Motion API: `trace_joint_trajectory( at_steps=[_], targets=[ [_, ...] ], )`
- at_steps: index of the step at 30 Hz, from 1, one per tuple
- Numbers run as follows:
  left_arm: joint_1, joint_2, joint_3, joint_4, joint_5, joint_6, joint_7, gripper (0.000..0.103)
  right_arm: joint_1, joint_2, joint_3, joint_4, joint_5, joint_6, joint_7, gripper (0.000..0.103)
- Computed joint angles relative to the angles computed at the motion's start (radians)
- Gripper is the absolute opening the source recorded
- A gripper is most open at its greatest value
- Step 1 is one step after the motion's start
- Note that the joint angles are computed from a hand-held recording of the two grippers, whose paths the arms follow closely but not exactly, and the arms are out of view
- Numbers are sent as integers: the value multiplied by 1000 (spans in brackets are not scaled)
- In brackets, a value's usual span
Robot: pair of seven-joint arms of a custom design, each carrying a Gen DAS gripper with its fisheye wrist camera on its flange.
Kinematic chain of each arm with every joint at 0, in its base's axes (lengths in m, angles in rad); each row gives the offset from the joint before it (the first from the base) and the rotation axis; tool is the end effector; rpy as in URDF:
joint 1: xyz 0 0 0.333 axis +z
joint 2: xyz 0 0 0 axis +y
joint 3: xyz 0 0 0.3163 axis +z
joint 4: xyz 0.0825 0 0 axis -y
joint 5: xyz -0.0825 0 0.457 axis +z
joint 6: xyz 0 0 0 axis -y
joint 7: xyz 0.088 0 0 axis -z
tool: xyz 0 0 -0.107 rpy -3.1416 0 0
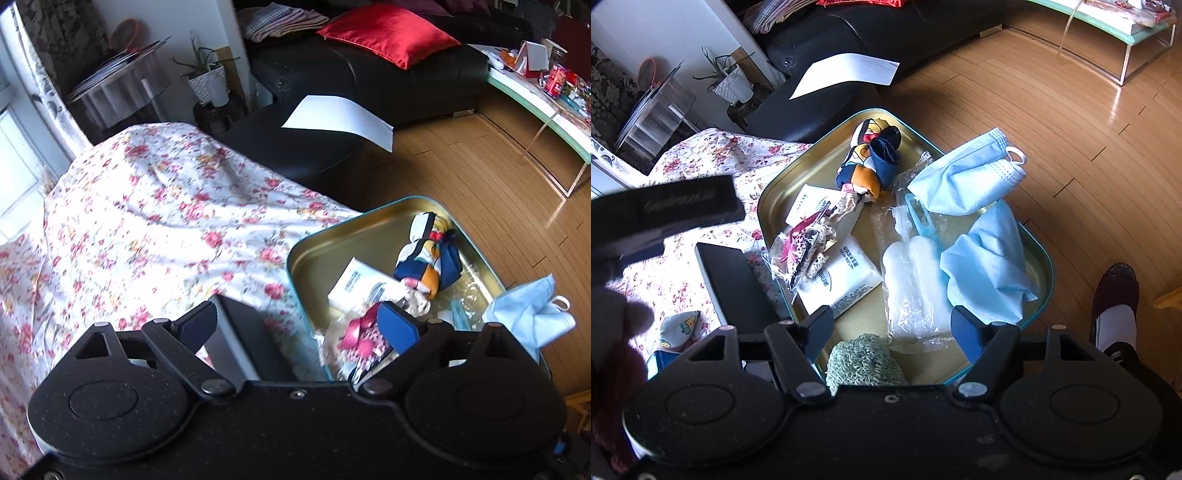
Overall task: Organize soft objects
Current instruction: 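Withdraw both tools from the tray toward the pink pouch and Tempo pack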
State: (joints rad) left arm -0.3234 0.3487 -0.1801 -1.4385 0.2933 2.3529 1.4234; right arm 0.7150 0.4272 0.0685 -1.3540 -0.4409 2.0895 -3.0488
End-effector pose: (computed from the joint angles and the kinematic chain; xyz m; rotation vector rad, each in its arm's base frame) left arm 0.6955 -0.3542 0.5454 -1.3810 2.2592 -0.5718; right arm 0.5794 0.5339 0.5013 -1.0963 2.4520 -0.3021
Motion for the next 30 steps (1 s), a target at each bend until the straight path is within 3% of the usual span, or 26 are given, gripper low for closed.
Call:
trace_joint_trajectory(
  at_steps=[19, 30],
  targets=[
    [97, -310, -13, -426, -47, 15, -71, 92, 2, -34, 13, -43, -18, 17, 17, 70],
    [155, -503, -14, -660, -98, 38, -73, 92, 30, 17, 8, 41, -45, -31, -88, 71]
  ],
)
